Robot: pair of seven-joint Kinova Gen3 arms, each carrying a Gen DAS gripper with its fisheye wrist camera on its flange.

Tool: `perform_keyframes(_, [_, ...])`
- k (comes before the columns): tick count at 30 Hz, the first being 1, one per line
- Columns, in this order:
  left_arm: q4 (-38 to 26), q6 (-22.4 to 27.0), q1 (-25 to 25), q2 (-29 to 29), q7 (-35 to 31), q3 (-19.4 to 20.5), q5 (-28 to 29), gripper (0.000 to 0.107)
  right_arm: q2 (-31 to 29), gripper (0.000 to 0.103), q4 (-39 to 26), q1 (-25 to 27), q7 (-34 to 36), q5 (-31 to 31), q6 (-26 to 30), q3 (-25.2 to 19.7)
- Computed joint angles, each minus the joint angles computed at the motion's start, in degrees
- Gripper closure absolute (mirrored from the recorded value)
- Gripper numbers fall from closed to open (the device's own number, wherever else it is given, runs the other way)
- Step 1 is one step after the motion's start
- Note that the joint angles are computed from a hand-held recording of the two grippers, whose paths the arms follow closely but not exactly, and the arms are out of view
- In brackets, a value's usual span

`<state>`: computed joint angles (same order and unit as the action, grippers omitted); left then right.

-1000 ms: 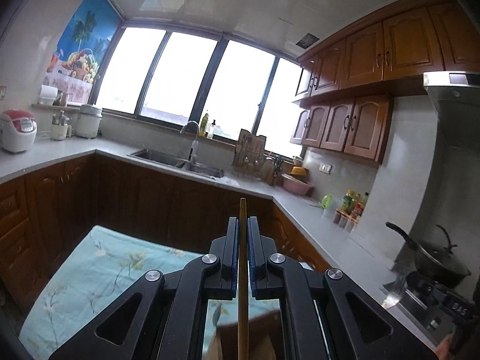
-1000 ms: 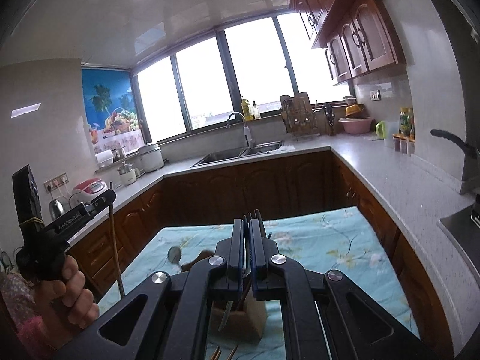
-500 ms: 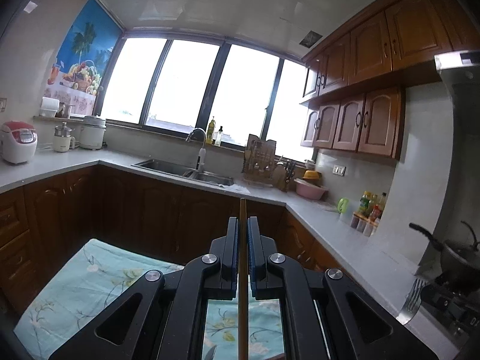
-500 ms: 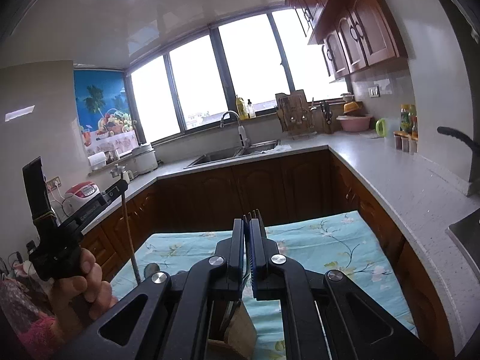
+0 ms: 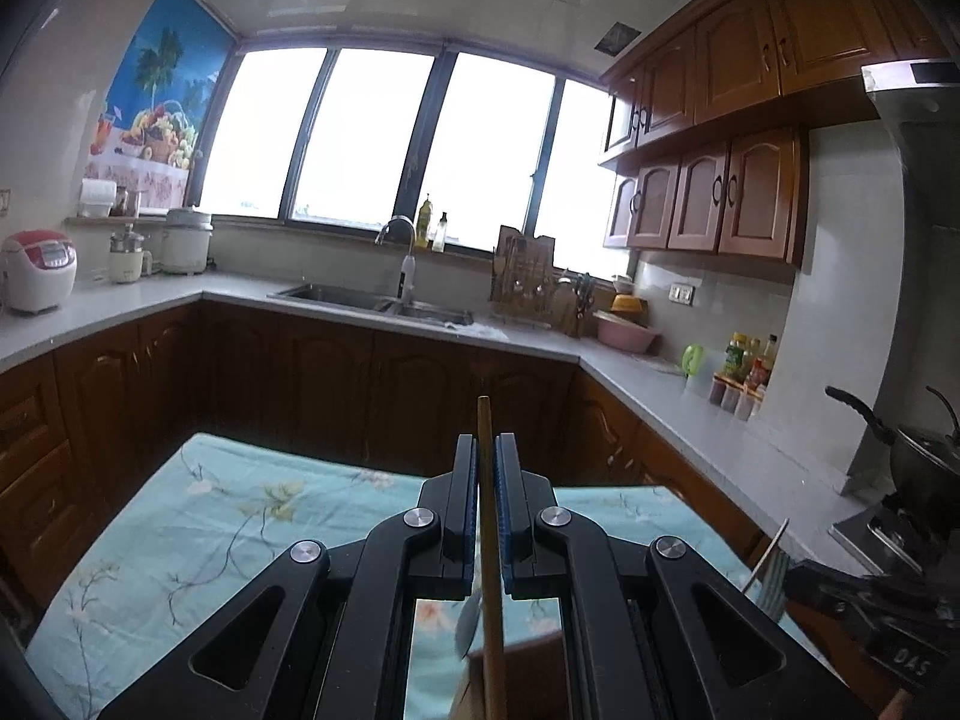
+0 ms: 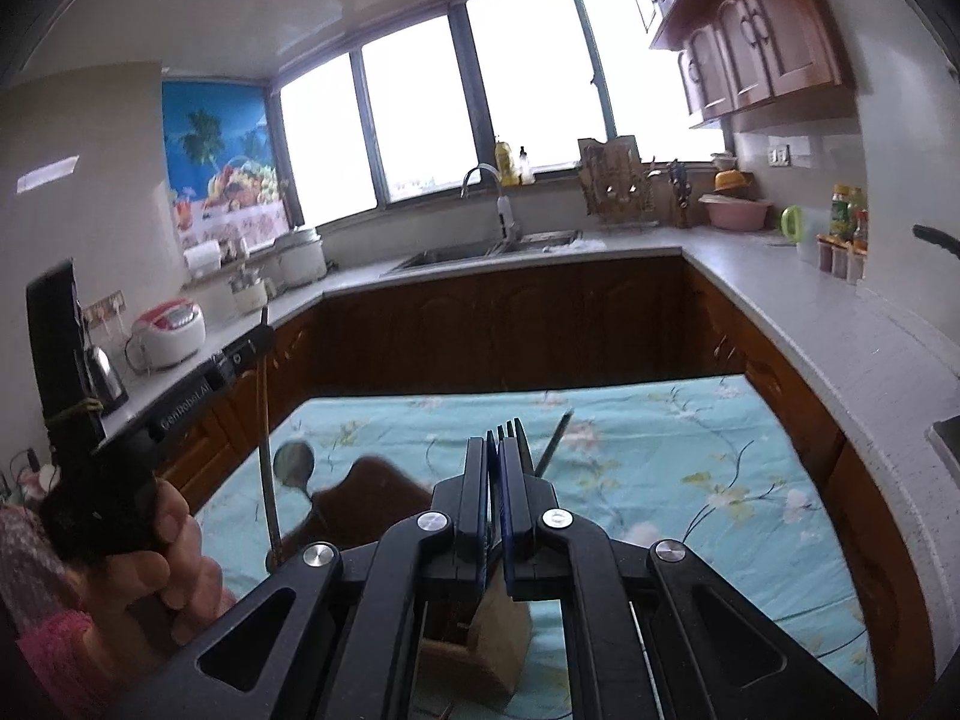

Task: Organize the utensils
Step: 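Lower the chopstick into the holder and open the left tool while the right tool holds the fork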

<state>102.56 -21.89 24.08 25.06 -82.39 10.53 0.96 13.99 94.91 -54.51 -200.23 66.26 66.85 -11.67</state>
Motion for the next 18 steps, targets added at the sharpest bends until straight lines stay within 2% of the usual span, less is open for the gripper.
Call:
perform_keyframes(4, [-0.68, 3.03, -3.82, -0.5, 3.33, 3.13, -3.48, 0.102, 0.91, 0.1, -0.33, 0.5, 1.12, -1.62, -1.56, 0.17])
perform_keyframes(7, [-1.62, 4.71, -5.5, -0.89, 5.35, 4.2, -4.63, 0.102, 1.24, 0.1, -0.46, -0.1, 0.78, -1.71, -0.9, 0.57])
perform_keyframes(10, [-2.42, 4.32, -5.84, -1.84, 7.22, 4.24, -4.4, 0.102, 0.97, 0.1, -0.44, -0.25, 0.44, -1.82, -0.68, 0.68])
perform_keyframes(15, [-3.42, 1.42, -0.51, -2.33, 4.31, -0.91, 0.27, 0.103, 1.04, 0.1, -1.17, -0.47, 0.91, -1.62, 0.0, 0.73])
perform_keyframes(18, [-5.29, 1.8, 0.67, -1.89, 3.53, -1.59, 2.59, 0.103, 1.14, 0.1, -1.13, -0.31, 0.77, -1.38, -0.42, 0.87])
